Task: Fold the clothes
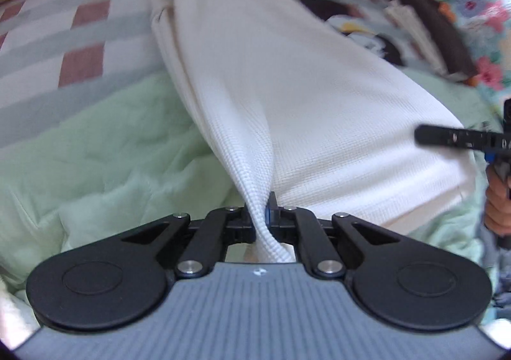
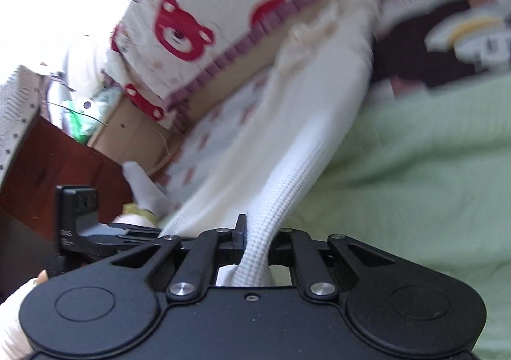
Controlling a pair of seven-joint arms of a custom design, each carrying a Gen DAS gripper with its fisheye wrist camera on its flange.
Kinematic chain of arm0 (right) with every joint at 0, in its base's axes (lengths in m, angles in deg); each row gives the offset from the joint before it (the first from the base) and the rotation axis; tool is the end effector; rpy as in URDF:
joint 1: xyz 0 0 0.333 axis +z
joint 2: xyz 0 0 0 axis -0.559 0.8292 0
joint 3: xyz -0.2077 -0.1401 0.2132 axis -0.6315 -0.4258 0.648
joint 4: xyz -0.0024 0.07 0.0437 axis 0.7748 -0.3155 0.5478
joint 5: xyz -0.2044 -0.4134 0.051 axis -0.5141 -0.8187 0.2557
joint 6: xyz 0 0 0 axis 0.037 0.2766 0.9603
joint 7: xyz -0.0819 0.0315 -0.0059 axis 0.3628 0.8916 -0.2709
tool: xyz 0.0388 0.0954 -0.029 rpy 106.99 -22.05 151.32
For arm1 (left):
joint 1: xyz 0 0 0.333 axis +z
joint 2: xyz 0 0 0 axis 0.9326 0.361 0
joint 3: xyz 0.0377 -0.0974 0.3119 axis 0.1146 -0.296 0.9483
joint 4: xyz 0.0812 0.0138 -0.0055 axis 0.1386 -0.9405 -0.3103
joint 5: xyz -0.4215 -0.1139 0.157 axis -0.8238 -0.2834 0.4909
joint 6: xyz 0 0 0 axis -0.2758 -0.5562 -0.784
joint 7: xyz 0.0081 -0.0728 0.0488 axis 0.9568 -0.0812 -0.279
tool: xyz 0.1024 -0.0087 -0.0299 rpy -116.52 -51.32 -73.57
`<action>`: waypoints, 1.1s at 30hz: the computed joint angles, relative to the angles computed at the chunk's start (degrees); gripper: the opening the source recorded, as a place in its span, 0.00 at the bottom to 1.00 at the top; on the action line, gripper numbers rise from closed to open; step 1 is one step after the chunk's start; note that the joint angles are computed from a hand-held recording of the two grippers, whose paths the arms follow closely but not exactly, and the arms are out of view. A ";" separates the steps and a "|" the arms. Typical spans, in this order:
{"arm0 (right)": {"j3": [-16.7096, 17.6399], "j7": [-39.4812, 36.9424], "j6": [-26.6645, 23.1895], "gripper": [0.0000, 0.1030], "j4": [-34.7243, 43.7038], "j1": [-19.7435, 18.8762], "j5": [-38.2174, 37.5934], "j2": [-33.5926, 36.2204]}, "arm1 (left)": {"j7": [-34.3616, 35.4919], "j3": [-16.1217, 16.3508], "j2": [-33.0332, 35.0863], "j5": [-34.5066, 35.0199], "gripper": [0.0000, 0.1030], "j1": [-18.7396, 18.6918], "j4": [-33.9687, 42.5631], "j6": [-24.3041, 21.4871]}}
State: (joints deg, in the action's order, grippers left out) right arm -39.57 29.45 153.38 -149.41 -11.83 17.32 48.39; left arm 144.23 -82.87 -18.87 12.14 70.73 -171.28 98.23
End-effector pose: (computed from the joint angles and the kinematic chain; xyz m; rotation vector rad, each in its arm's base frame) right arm 0.5900 0.2625 0.4981 -1.3595 1.5307 0.1237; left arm 0.6538 -0.0564 0.5263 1.6383 -2.5348 0.8637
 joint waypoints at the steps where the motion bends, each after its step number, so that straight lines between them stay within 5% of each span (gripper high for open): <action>1: -0.13 2.67 -0.40 0.10 0.09 -0.24 -3.76 -1.10 | 0.41 -0.07 -0.45 -0.10 0.04 -0.06 1.02 -0.85; 6: -1.53 14.40 -5.76 0.10 -1.12 -0.88 -21.00 -8.79 | 2.50 0.61 -5.33 -1.44 0.04 -0.64 4.17 -8.41; 10: 0.17 28.79 -9.33 0.10 -7.79 -2.61 -38.62 -17.29 | 3.05 0.61 -11.57 0.04 0.04 -2.41 -0.93 -14.30; 12: 2.14 36.89 -13.31 0.10 -11.72 -4.35 -46.80 -19.69 | 3.53 -0.51 -13.60 4.03 0.04 -4.01 -5.79 -14.79; 15: 2.22 43.89 -18.86 0.10 -14.42 -4.08 -51.51 -18.83 | 6.26 -1.95 -15.99 9.67 0.04 -6.25 -12.77 -8.93; 21: -1.50 42.97 -17.83 0.10 -16.40 0.47 -53.04 -18.68 | 6.12 -1.84 -17.18 15.18 0.06 -8.63 -15.69 -7.22; 25: -1.89 45.41 -23.35 0.10 -14.06 0.03 -57.41 -16.93 | 4.19 -1.40 -16.75 17.40 0.12 -8.49 -14.22 -9.29; 27: -3.45 42.95 -28.56 0.15 -12.77 1.00 -55.06 -16.10 | 3.34 -1.32 -17.71 18.65 0.14 -8.14 -14.04 -7.54; 30: -4.42 37.45 -37.36 0.38 -10.35 1.32 -53.02 -14.57 | 0.88 -1.08 -17.15 19.51 0.22 -7.57 -11.73 -5.67; 33: -2.08 37.14 -36.01 0.37 -10.20 -0.62 -60.43 -15.59 | -2.81 -1.32 -14.70 19.79 0.37 -7.13 -9.30 -0.67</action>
